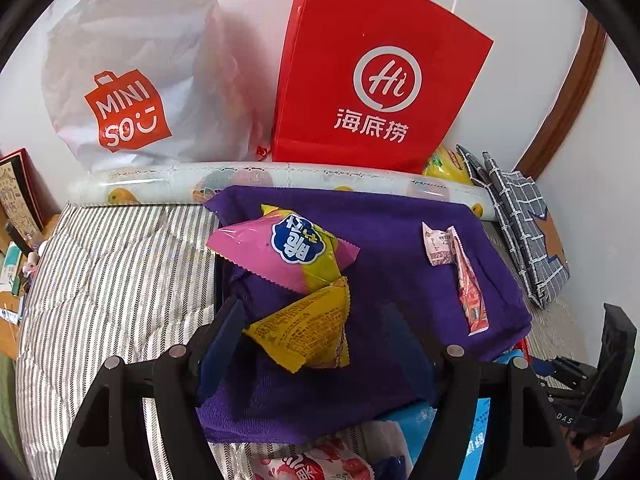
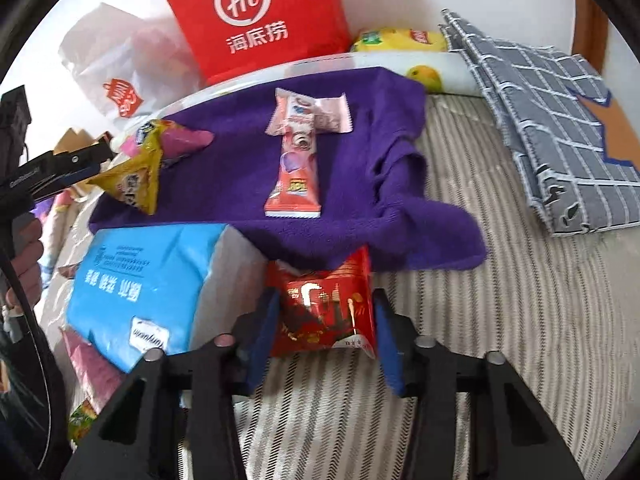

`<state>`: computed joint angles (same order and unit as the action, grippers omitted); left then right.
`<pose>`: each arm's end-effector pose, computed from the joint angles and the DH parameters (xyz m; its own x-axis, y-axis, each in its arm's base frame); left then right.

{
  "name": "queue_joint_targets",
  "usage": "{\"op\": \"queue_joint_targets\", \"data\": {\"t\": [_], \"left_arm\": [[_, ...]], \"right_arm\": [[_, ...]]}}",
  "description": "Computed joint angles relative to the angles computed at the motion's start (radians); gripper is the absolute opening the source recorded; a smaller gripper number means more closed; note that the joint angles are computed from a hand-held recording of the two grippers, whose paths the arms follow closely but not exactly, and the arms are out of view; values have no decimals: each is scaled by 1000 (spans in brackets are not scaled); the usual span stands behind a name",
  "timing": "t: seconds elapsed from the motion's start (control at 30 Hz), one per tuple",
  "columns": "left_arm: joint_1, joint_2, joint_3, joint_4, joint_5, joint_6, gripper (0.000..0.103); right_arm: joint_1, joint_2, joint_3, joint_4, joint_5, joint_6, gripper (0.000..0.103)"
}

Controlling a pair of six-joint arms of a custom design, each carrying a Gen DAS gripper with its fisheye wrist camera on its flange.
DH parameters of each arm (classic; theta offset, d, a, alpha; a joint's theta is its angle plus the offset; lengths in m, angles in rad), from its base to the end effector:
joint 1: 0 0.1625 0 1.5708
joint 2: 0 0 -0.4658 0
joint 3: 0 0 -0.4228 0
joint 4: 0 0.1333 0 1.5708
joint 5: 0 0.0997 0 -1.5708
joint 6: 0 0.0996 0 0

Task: Organize snacks
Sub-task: 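Lower the yellow chip bag onto the towel with the left gripper while the right grasps a red snack packet, then lift the red packet with the right gripper while the left grasps a strawberry-print pink bag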

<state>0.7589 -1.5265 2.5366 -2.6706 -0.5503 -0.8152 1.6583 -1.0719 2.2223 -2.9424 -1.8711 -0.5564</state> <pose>-0.1034 -0.3988 0.2268 -0.8108 -0.2747 -0.5169 0.1933 0.7079 -0.6793 0.1483 -0.5025 0.1146 -0.7678 -0.5293 0.3609 -0.5780 0.8154 -0.0339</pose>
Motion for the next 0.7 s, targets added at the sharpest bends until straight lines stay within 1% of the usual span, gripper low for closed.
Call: {"op": "queue_joint_targets", "data": {"t": [0.13, 0.17, 0.27, 0.3, 0.37, 0.47, 0.57, 0.6, 0.67, 0.7], "left_arm": [[-20, -13, 1, 15, 0, -4, 73], [-28, -14, 0, 23, 1, -9, 73], [-51, -20, -2, 59, -2, -35, 73], [-63, -24, 0, 76, -2, -51, 73], [-95, -42, 11, 126, -1, -100, 73], [-154, -81, 38, 206, -5, -184, 73], [-215, -129, 63, 321, -11, -289, 73], [-236, -146, 71, 367, -12, -326, 73], [-274, -180, 83, 458, -19, -403, 73], [-292, -199, 92, 496, -26, -437, 73]], "right_arm": [[-2, -42, 37, -32, -3, -5, 32], [-5, -65, 50, -33, 2, -1, 25], [-16, -143, 97, -29, 14, 24, 19], [-17, -175, 119, -29, 4, 22, 17], [-23, -218, 152, -31, -2, 27, 15], [-49, -304, 204, 27, 8, 60, 4], [-65, -355, 256, 13, -16, 52, 4], [-69, -370, 272, 2, -23, 44, 7], [-74, -391, 294, -35, -28, 32, 9], [-72, -397, 303, -56, -28, 20, 12]]}}
